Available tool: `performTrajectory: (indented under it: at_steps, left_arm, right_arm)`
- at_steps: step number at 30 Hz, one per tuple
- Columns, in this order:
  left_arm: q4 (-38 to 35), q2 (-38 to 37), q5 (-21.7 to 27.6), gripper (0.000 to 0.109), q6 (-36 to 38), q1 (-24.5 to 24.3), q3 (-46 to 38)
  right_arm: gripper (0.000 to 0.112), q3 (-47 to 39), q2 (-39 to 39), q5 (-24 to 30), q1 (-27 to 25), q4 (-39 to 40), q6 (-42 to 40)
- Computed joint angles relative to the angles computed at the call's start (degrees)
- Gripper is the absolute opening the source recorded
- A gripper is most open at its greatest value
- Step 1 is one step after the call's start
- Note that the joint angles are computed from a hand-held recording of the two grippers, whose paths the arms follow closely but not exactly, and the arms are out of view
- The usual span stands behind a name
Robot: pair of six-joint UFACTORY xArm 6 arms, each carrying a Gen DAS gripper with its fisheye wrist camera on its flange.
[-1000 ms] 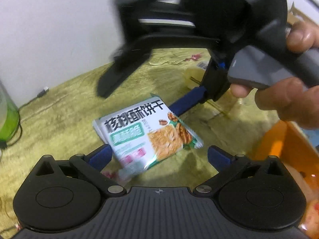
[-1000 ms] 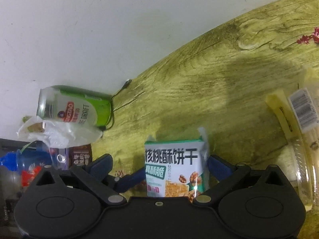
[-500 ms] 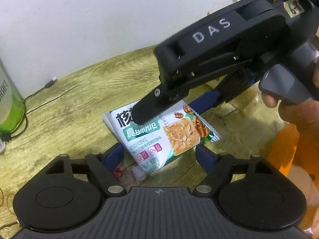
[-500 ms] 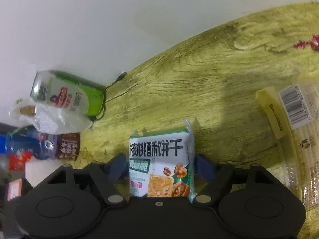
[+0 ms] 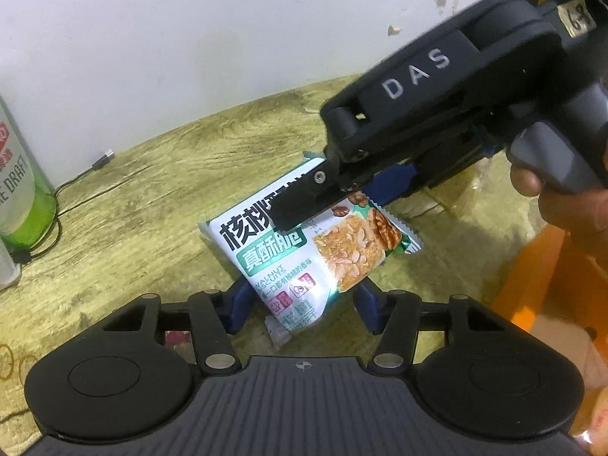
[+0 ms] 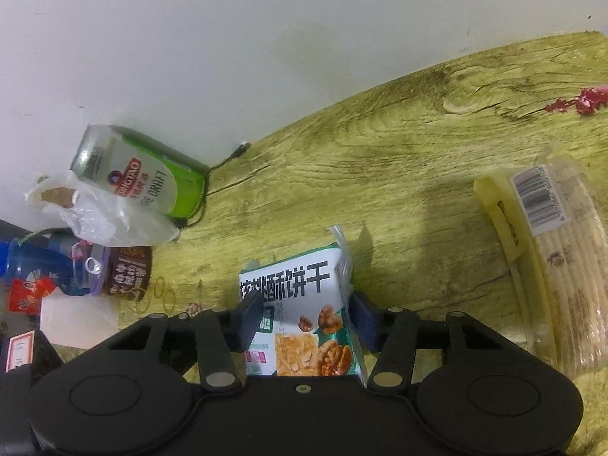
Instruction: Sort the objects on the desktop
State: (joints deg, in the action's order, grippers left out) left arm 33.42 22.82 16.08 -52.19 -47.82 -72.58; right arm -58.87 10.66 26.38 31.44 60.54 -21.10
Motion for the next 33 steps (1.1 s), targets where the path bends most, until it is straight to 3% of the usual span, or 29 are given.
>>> performTrajectory:
  at_steps: [19,27,33]
  left_arm:
    - [21.22,-11.16,3.02,0.054,-23.82,-6.39,6.57]
    - [27.41,-15.50,6.10,0.054,-31.48,-10.82,8.95]
    - [31.57,-16.32,9.29,0.054,-37.14,-15.66,9.10]
  right_arm:
    - [0.051,15.36,-19.35,-6.00,4.54,0.62,0.50]
    - [0.051,23.19,-30.07,-9.21,8.19,-5.34,7.95]
    - [0.051,30.44,-39.43,-11.37,11.09,-14.16,17.48]
